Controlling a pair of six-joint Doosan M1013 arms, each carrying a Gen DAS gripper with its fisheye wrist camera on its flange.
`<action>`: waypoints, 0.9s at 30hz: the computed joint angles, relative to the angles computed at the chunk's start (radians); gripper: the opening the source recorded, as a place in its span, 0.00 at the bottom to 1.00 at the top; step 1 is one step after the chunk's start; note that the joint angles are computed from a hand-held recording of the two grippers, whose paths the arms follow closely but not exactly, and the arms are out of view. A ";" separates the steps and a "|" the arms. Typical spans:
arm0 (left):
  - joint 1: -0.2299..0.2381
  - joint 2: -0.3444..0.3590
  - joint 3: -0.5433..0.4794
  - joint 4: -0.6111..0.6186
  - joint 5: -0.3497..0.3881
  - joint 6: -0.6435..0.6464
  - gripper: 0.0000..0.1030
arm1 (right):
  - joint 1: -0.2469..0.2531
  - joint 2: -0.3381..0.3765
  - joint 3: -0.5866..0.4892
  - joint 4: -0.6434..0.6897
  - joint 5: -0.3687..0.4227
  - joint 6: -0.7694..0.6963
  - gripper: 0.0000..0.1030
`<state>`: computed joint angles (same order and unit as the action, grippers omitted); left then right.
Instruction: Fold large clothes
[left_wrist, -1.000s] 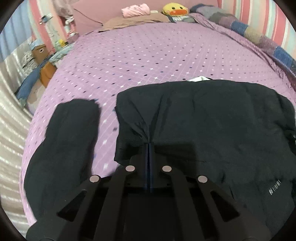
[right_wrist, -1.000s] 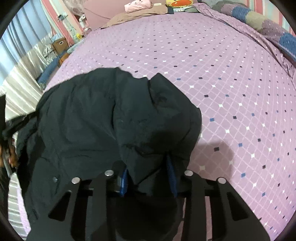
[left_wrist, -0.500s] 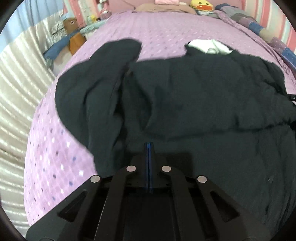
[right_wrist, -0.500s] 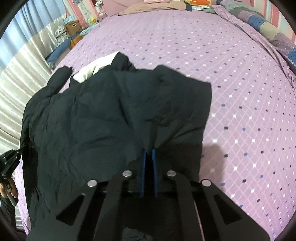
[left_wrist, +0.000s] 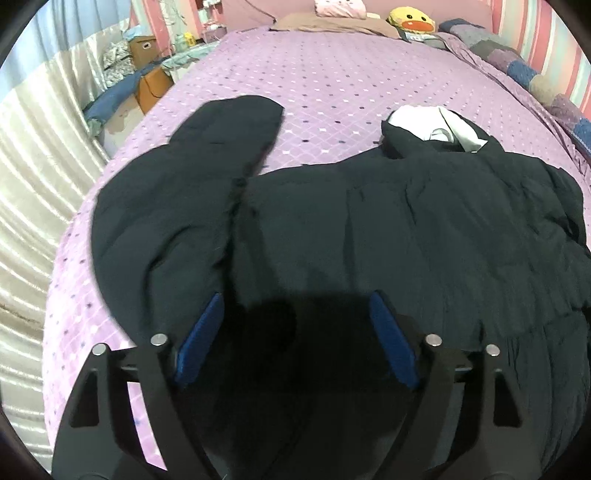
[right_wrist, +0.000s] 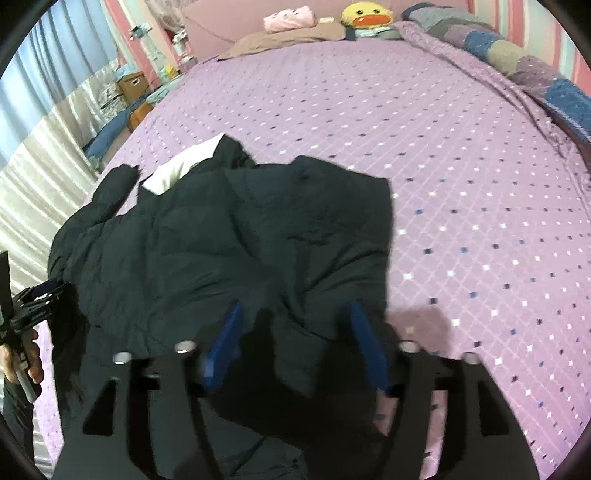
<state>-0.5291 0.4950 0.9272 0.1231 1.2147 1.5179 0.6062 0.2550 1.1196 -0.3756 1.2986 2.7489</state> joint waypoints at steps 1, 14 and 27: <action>0.004 0.016 -0.018 -0.013 0.010 0.012 0.74 | -0.002 -0.008 0.015 0.009 -0.016 0.016 0.69; 0.020 -0.026 0.043 -0.134 -0.003 0.015 0.05 | -0.022 0.055 -0.017 0.105 0.002 -0.132 0.09; 0.005 -0.115 0.173 -0.002 -0.041 -0.014 0.21 | 0.050 0.088 -0.076 -0.002 0.140 -0.234 0.13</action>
<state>-0.5245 0.3803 1.1001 0.1211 1.1742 1.5039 0.6561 0.3433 1.0432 -0.3774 1.4391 2.5150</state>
